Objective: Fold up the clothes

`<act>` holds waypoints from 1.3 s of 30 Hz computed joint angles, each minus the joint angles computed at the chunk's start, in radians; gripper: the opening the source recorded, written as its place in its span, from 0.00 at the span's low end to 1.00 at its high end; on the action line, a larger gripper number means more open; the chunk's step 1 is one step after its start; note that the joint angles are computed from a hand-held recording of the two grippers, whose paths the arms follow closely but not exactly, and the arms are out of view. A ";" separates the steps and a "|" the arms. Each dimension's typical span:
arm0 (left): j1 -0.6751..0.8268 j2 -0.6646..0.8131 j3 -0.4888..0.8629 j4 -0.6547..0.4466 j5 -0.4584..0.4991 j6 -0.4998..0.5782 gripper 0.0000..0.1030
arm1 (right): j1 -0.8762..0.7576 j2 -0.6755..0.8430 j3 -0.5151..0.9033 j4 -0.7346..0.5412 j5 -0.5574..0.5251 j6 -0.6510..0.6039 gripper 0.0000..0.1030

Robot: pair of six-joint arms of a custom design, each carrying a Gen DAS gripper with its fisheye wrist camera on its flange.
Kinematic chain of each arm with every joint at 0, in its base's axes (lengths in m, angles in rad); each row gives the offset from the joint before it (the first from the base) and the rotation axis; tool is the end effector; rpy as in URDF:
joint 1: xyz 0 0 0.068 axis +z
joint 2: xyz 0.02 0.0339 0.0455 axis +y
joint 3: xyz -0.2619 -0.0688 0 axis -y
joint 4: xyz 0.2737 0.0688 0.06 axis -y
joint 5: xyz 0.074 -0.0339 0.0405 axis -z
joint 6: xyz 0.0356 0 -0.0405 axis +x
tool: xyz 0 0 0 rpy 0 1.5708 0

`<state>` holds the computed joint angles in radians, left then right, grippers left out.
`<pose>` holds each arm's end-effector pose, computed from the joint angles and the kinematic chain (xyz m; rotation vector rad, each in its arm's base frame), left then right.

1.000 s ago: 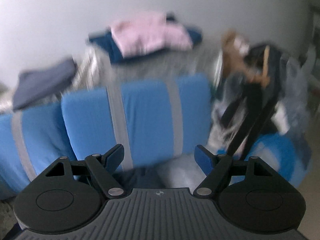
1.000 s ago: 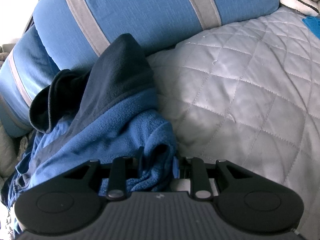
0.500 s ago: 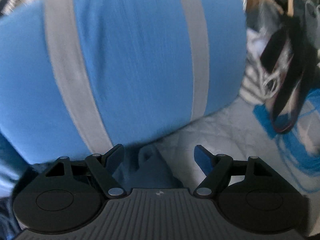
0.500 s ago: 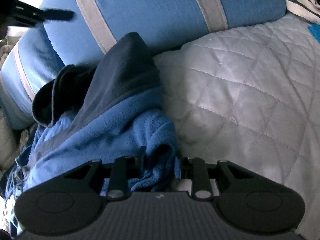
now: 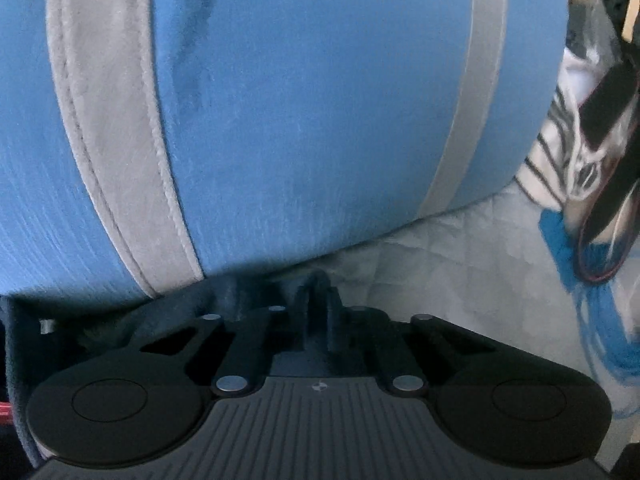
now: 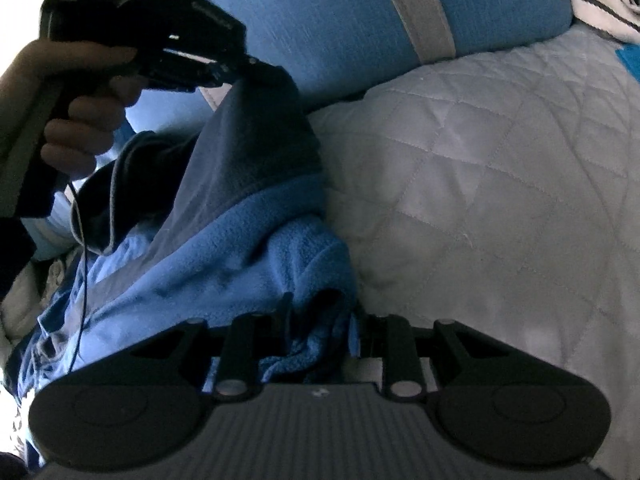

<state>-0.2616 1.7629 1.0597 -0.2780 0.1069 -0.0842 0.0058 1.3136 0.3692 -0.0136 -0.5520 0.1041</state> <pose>0.3645 -0.1015 0.1484 0.2688 2.5520 -0.2693 0.2223 0.0200 0.0949 -0.0995 2.4731 0.7400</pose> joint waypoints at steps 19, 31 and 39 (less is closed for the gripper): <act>0.060 -0.019 -0.054 0.145 -0.083 -0.053 0.11 | -0.069 -0.172 -0.037 -0.159 -0.047 0.123 0.29; 0.090 -0.500 -0.304 0.052 -0.092 -0.032 0.73 | 0.012 -0.526 -0.148 -0.074 0.217 0.231 1.00; 0.192 -1.131 -0.451 -0.313 -0.139 0.064 0.75 | 0.417 -0.625 -0.137 -0.073 0.645 0.179 1.00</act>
